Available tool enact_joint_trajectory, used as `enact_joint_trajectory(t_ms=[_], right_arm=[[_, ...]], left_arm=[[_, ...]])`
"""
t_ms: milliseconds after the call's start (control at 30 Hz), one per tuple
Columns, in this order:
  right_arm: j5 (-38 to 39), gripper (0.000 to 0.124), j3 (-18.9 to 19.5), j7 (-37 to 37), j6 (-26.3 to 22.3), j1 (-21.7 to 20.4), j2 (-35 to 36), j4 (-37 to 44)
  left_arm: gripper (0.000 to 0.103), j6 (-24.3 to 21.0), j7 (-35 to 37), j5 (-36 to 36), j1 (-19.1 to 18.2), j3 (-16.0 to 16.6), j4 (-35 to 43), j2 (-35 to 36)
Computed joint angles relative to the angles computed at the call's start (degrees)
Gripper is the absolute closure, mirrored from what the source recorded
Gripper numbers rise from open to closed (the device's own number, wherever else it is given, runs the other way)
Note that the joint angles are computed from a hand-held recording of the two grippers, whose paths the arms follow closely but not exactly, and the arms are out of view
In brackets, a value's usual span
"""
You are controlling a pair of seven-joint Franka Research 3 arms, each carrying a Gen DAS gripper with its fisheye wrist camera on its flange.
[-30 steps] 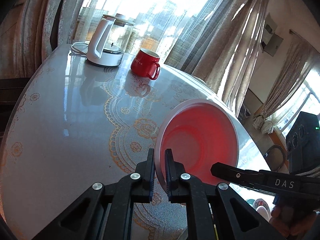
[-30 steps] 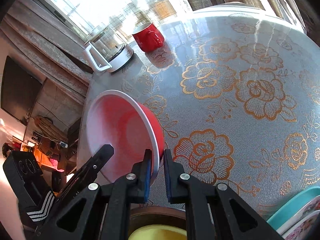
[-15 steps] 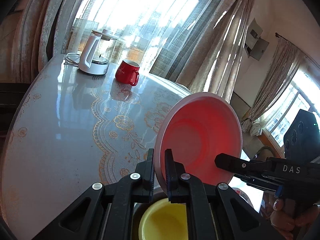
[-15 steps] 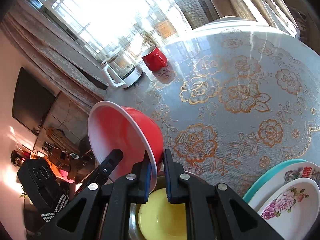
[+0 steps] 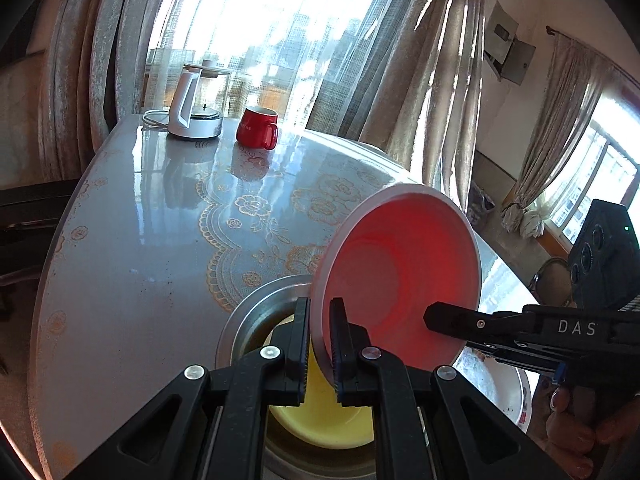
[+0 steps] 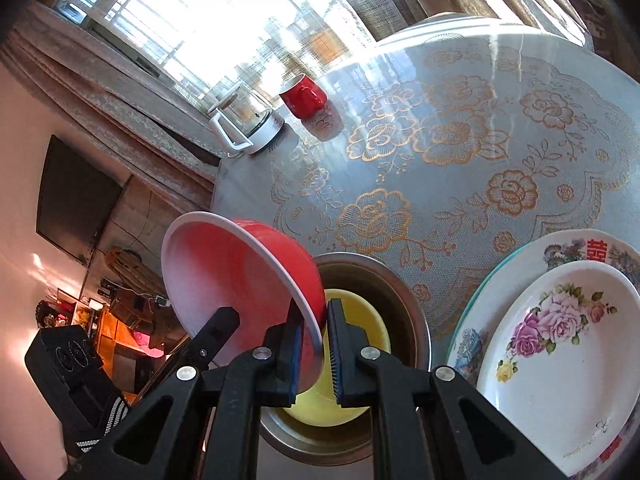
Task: Organize plates and bowls
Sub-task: 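Lift the red bowl with both grippers and lower it into the yellow bowl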
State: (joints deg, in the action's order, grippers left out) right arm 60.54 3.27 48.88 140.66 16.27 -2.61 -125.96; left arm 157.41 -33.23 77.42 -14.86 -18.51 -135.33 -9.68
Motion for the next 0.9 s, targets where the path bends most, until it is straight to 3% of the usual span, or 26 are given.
enact_joint_trajectory(t_ms=[367, 900], right_arm=[[-0.5, 0.111, -0.7, 0.1, -2.7, -0.8, -0.5, -2.2], [-2.7, 0.11, -0.4, 1.2, -3.6, -1.0, 0.4, -2.4]], left_arm=[[0.094, -5.5, 6.8, -7.7, -2.5, -1.6, -0.2, 0.1], [0.094, -4.7, 8.6, -11.7, -2.5, -1.3, -1.0, 0.5]])
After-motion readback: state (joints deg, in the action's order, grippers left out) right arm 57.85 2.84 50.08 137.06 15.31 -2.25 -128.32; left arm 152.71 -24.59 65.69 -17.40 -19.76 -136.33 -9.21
